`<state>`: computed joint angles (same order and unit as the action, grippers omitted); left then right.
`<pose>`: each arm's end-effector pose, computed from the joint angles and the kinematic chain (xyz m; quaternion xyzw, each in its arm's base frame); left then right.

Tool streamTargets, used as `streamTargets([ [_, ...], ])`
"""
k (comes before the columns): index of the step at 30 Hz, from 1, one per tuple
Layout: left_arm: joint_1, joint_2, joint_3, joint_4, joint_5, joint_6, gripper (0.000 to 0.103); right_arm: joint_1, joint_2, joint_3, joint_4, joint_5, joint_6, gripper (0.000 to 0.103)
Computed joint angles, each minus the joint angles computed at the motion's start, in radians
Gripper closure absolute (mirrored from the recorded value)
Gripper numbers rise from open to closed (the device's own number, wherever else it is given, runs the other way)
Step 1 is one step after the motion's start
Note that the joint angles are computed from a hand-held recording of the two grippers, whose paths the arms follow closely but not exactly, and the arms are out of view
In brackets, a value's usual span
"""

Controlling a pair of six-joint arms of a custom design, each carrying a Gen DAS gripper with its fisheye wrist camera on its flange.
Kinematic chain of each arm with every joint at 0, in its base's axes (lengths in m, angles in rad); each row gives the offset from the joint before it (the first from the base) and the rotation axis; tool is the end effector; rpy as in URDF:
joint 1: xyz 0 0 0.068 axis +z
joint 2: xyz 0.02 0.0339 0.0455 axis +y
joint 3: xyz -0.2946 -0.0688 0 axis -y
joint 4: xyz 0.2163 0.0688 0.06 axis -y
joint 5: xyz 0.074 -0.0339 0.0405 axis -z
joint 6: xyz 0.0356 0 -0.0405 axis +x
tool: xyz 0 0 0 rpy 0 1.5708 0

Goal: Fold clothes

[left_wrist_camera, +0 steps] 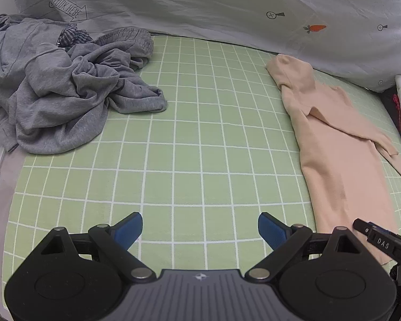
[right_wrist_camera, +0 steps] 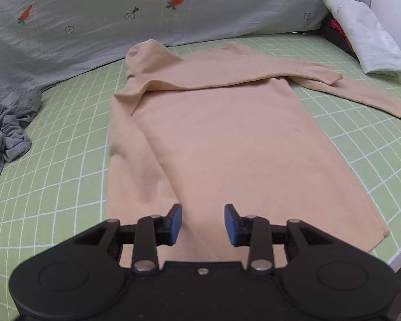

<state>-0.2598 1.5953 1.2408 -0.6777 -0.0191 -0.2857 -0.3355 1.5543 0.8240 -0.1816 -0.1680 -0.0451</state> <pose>0.2970 -0.0782 0.2951 -0.0150 0.9638 -0.0628 0.2587 0.2693 -0.0876 0.2222 0.1096 0.9369 0.0170 0.3316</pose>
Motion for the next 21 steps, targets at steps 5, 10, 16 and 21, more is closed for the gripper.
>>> streamTargets([
  [5,-0.059,0.035,0.048,-0.003,-0.045,-0.077,0.01,-0.009,0.034,0.011,-0.026,-0.078,-0.094,0.096],
  [10,-0.151,0.091,0.158,-0.057,-0.129,-0.198,0.01,-0.082,0.007,0.1,-0.18,-0.189,-0.264,0.099],
  [16,-0.24,0.197,0.289,-0.157,-0.177,-0.299,0.01,-0.165,0.118,0.252,-0.372,-0.183,-0.426,0.099],
  [21,-0.271,0.274,0.393,-0.213,-0.207,-0.36,0.01,-0.229,0.168,0.343,-0.426,-0.263,-0.532,0.065],
])
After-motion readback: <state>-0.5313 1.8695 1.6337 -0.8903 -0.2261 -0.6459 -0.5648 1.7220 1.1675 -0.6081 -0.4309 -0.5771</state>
